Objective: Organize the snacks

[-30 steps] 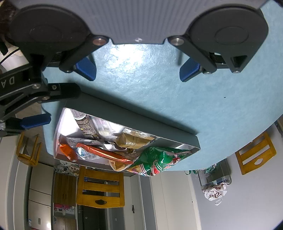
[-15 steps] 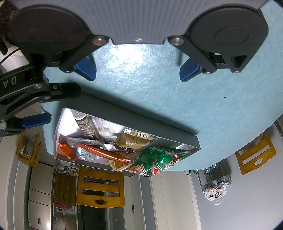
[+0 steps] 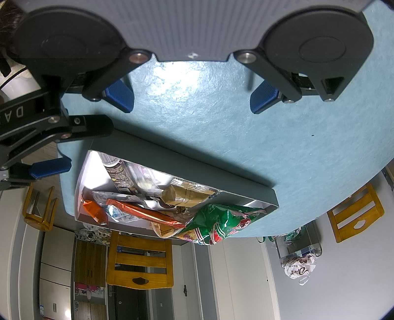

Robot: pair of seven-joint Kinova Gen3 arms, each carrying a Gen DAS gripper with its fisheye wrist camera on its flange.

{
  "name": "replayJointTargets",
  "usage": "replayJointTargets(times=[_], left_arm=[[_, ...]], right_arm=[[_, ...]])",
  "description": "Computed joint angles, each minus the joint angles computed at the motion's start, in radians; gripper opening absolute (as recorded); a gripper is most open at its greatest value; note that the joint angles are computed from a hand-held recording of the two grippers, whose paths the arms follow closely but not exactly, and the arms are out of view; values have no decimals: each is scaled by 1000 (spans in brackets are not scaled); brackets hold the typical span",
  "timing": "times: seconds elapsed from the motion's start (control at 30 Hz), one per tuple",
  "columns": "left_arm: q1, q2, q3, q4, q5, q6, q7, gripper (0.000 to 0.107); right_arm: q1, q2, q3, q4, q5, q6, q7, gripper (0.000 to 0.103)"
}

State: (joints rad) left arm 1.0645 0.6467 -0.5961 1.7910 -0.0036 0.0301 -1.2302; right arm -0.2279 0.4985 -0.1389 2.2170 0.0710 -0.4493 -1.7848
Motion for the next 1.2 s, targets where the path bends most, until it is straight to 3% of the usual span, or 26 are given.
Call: replayJointTargets(times=[1.2], left_arm=[[9, 4, -10, 4, 14, -11, -10, 102]], right_arm=[[-2, 1, 2, 1, -1, -2, 1, 103]])
